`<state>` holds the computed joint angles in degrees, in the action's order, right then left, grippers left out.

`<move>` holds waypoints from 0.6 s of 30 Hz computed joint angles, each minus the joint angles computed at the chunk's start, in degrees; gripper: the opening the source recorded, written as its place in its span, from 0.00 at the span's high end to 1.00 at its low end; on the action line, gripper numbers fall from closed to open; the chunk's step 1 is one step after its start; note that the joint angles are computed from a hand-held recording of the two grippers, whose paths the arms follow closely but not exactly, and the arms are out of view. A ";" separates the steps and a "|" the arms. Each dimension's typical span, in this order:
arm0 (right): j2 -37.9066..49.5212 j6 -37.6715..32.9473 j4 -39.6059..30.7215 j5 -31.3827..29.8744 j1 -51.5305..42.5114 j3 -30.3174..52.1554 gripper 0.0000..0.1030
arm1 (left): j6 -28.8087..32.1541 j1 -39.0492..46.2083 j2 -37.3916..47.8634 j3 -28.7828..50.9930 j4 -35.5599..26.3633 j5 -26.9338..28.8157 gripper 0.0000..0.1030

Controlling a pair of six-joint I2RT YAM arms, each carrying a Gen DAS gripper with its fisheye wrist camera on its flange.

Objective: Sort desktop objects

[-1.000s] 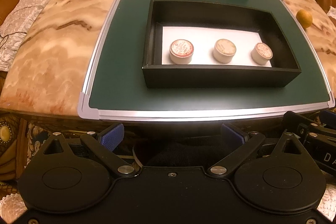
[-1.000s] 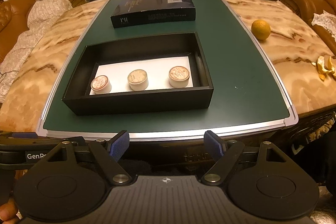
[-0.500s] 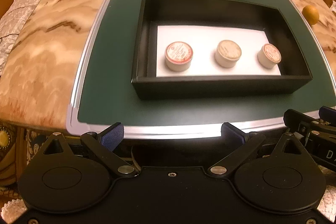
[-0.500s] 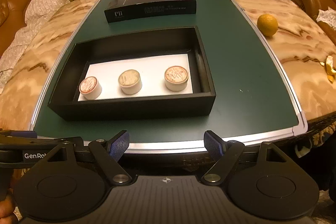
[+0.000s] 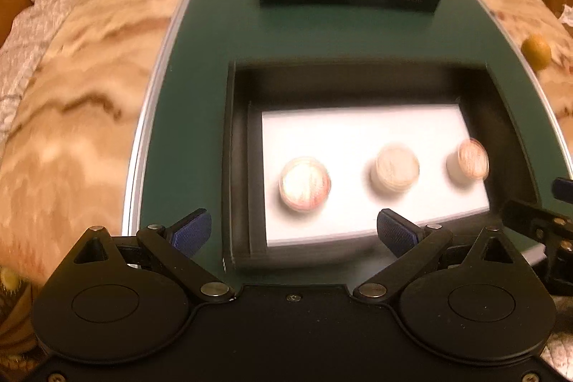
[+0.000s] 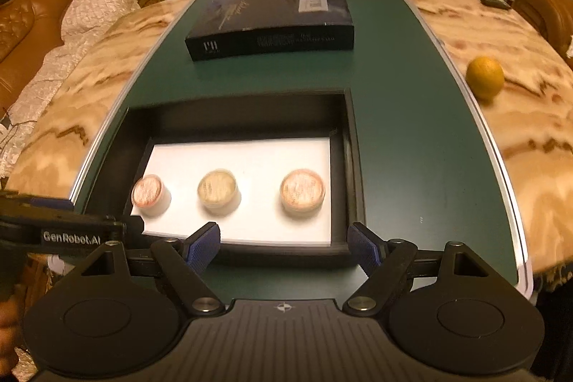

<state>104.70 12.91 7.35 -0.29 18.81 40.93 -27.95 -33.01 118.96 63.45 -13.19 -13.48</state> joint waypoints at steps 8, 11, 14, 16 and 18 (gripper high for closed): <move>3.89 -8.87 -2.68 0.13 -4.55 10.60 0.02 | 6.85 5.15 5.64 12.98 -3.97 -0.21 0.01; 7.21 -11.69 -3.90 0.09 -5.89 15.99 0.00 | 8.38 6.68 9.27 19.22 -5.77 -0.88 0.01; 11.33 -13.89 -4.76 0.37 -6.88 21.57 0.00 | 9.87 8.59 13.50 25.66 -7.15 0.67 0.01; 14.62 -14.98 -6.24 -0.77 -7.92 26.09 0.00 | 10.71 9.96 16.88 30.62 -8.46 2.25 0.01; 18.00 -15.48 -7.80 -2.49 -9.12 30.71 0.00 | 10.99 11.11 20.24 35.71 -10.07 3.10 0.01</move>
<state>122.70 -2.57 -0.46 -2.78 9.69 71.64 -16.96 -21.89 139.21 99.17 -23.26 -10.38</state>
